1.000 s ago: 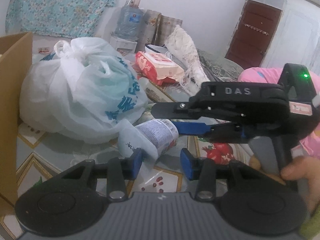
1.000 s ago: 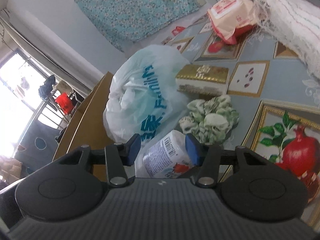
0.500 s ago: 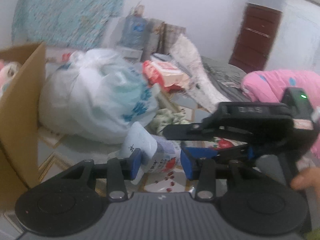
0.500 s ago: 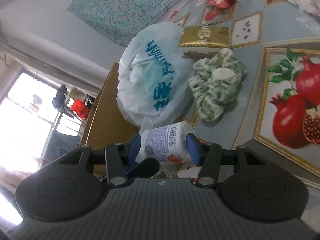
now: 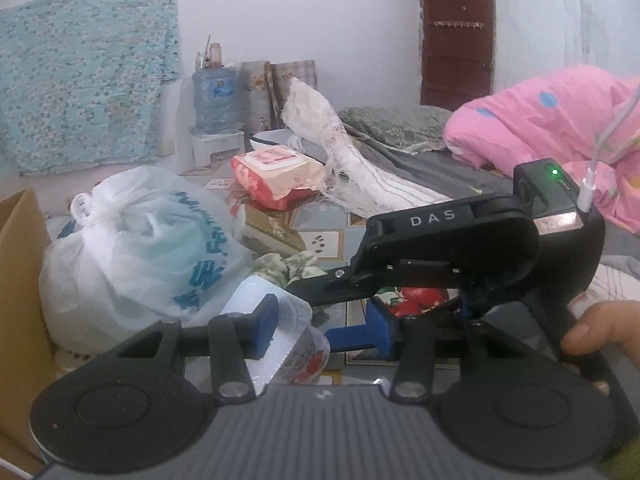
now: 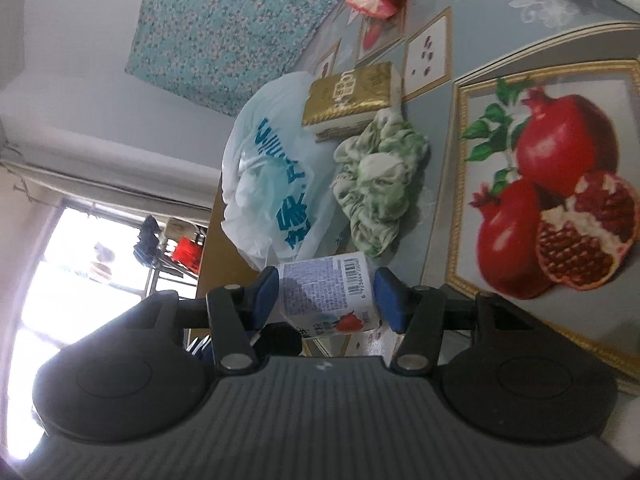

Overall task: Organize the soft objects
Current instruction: 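Close the left tool on the white yogurt cup and lift it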

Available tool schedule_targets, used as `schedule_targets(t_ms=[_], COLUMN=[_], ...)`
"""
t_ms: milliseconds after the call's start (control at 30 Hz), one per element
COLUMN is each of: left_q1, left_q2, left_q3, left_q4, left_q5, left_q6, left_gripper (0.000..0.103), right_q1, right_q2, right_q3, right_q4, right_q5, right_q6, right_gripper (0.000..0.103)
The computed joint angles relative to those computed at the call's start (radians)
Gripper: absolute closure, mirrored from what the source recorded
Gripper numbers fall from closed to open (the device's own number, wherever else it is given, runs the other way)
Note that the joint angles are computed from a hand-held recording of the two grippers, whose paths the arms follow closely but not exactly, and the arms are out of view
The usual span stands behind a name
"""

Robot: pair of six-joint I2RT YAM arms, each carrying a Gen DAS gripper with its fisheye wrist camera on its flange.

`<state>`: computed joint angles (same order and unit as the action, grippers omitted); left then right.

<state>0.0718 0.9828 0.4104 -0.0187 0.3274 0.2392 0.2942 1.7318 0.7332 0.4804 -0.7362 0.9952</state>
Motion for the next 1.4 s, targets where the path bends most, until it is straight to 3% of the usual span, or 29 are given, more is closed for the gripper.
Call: schedule_targets(t_ms=[267, 333, 400, 533, 700, 933, 1033, 1200, 1300, 1400], left_q1=[-0.072, -0.073, -0.069, -0.055, 0.004, 0.101, 0.104, 0.070, 0.071, 0.075], left_q2=[0.046, 0.073, 0.094, 0.062, 0.017, 0.201, 0.249, 0.259, 0.261, 0.259], left_q3=[0.030, 0.051, 0.060, 0.042, 0.010, 0.101, 0.107, 0.074, 0.076, 0.075], left_q4=[0.000, -0.016, -0.018, 0.005, 0.035, -0.066, -0.038, 0.064, 0.074, 0.080], left_q5=[-0.057, -0.041, -0.020, -0.008, 0.002, 0.049, 0.064, 0.032, 0.037, 0.030], left_q6=[0.016, 0.009, -0.010, -0.029, -0.038, -0.022, -0.035, -0.036, -0.062, -0.080], left_gripper=[0.052, 0.052, 0.051, 0.045, 0.024, 0.024, 0.029, 0.046, 0.050, 0.051], right_q1=[-0.032, -0.050, -0.070, -0.083, -0.095, -0.036, -0.002, 0.029, 0.041, 0.040], right_q2=[-0.006, -0.028, -0.036, -0.092, -0.096, -0.065, -0.042, -0.024, -0.022, -0.040], right_q3=[-0.007, -0.017, -0.052, -0.071, -0.066, 0.003, 0.044, 0.099, 0.106, 0.095], right_q4=[-0.004, -0.014, 0.070, 0.050, 0.055, -0.016, -0.050, -0.128, -0.143, -0.138], right_q5=[0.000, 0.014, -0.003, 0.037, 0.028, 0.041, 0.063, 0.080, 0.099, 0.100], right_q6=[-0.030, -0.049, -0.020, -0.071, -0.086, -0.143, -0.169, -0.225, -0.242, -0.258], right_gripper=[0.050, 0.042, 0.028, 0.026, 0.026, 0.026, 0.032, 0.057, 0.072, 0.079])
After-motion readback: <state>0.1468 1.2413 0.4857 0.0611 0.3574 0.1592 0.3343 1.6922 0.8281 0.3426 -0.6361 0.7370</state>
